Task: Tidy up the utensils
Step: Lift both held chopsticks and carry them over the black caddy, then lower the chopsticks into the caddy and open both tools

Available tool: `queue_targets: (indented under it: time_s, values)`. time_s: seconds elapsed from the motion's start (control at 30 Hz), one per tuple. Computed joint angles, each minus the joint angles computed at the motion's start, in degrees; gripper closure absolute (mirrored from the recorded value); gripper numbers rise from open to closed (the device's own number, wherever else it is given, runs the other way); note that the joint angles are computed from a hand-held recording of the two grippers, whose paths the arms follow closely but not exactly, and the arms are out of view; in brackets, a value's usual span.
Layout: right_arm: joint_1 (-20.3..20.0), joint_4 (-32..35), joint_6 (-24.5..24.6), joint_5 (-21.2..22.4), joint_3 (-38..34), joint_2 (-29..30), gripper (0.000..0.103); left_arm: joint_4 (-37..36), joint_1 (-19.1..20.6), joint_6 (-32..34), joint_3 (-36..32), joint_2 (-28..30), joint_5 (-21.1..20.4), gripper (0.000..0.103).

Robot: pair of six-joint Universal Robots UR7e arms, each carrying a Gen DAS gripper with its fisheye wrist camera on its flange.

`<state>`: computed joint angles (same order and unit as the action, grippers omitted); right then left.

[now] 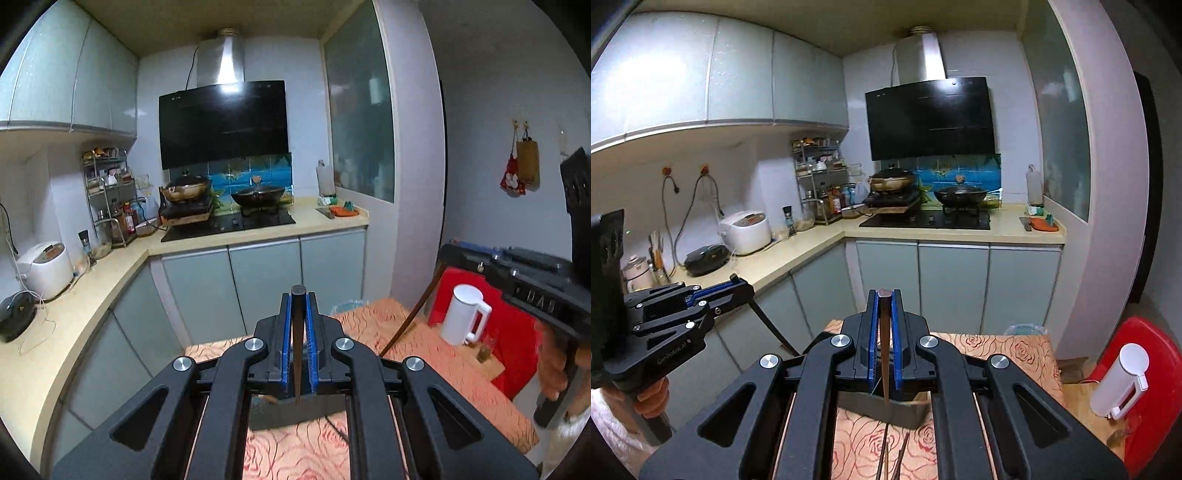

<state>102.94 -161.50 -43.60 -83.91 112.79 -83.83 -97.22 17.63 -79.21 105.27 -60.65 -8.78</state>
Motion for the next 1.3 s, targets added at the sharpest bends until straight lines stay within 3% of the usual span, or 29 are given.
queue_targets:
  time_s: [0.13,0.37,0.5,0.97,1.03,1.1,1.17,1.3]
  values:
    - [0.41,-1.59,1.17,-1.91,-1.66,3.07,0.096,-9.41,2.51,7.19,-0.32,1.80,1.99,0.096]
    - [0.43,-3.70,1.44,-4.37,-2.83,7.31,0.096,-25.12,6.54,17.90,0.89,3.92,1.49,0.096]
    - [0.48,-4.65,1.25,-5.61,-2.82,9.15,0.096,-28.16,8.05,19.33,2.01,4.18,0.46,0.096]
    - [0.48,-7.49,-1.53,-9.13,-0.65,11.85,0.093,-25.40,10.02,14.38,5.01,2.42,-2.15,0.096]
    - [0.58,-7.91,-1.92,-9.20,-0.46,11.82,0.092,-24.77,9.80,13.56,5.23,2.02,-2.08,0.091]
    - [0.67,-7.88,-1.92,-9.08,-0.18,11.48,0.082,-23.52,9.32,12.23,5.63,1.42,-1.56,0.073]
    - [0.69,-8.76,-1.70,-8.91,0.16,11.21,0.068,-21.55,8.68,10.41,5.95,0.97,-0.94,0.064]
    - [0.89,-9.22,-2.72,-8.24,0.88,10.23,0.067,-17.16,7.30,6.18,6.51,-0.28,-0.43,0.044]
